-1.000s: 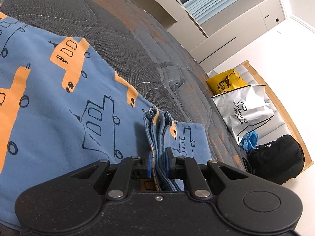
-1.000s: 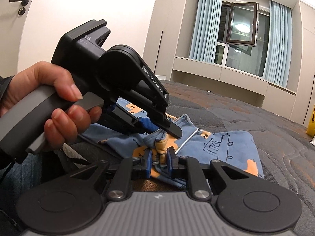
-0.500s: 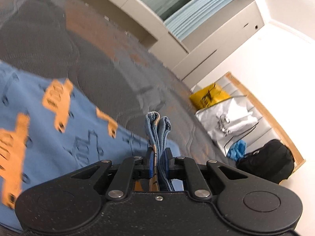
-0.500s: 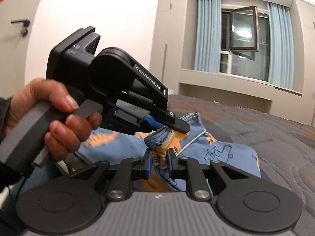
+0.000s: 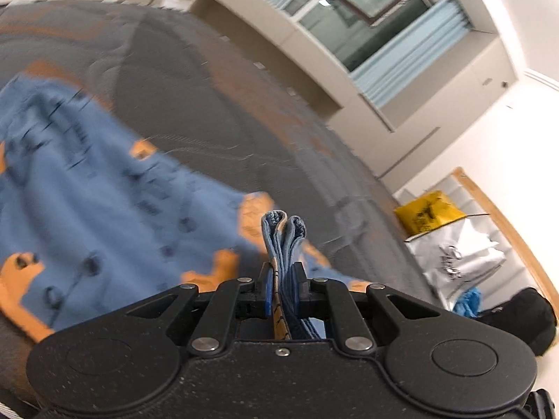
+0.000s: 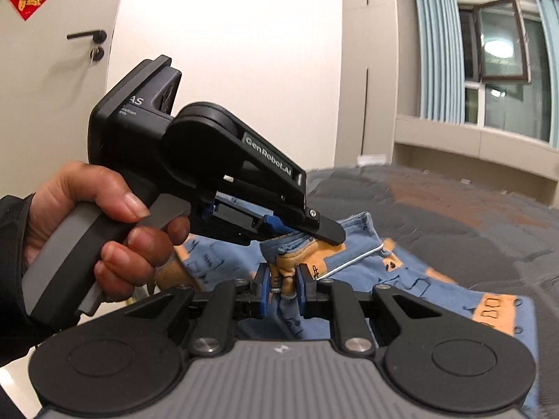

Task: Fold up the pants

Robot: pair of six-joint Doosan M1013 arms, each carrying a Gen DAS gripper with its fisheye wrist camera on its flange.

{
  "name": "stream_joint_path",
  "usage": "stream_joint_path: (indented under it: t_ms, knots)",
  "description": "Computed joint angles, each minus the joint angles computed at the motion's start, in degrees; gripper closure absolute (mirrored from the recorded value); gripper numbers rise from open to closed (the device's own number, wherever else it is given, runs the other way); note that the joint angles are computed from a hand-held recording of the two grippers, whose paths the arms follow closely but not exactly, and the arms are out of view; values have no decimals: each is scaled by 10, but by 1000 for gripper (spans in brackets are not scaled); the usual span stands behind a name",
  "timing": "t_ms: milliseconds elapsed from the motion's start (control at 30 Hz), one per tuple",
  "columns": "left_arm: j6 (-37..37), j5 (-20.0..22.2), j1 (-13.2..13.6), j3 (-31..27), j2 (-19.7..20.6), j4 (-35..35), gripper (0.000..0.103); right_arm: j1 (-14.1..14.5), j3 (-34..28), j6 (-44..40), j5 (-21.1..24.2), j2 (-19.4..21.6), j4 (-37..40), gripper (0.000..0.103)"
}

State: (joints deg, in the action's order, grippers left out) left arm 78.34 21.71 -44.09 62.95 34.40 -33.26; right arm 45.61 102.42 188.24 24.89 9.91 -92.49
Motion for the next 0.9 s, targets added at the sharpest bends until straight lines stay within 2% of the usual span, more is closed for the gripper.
stream_joint_path:
  t_ms: [233,433,633,767,867,900]
  knots:
    - [11,-3,5,12,2,-18,92,-18,-14,-87,-33,10,113,85]
    - [11,-5,5,14,2,-16,92,-21,-18,-86,-37,14,115,85]
    - [-21,-5,1,9,3,17,91,-17,-17,-56,-36,17,93,84]
    - [-50,-6,-2,7,1,50,84,-16,-12,-22,-37,15,63,74]
    - [-84,-19,-6,12,-5,92,66,-14,-6,11,-27,12,29,56]
    - [-113,-28,-8,14,-7,127,55,-12,-4,18,-21,10,18,44]
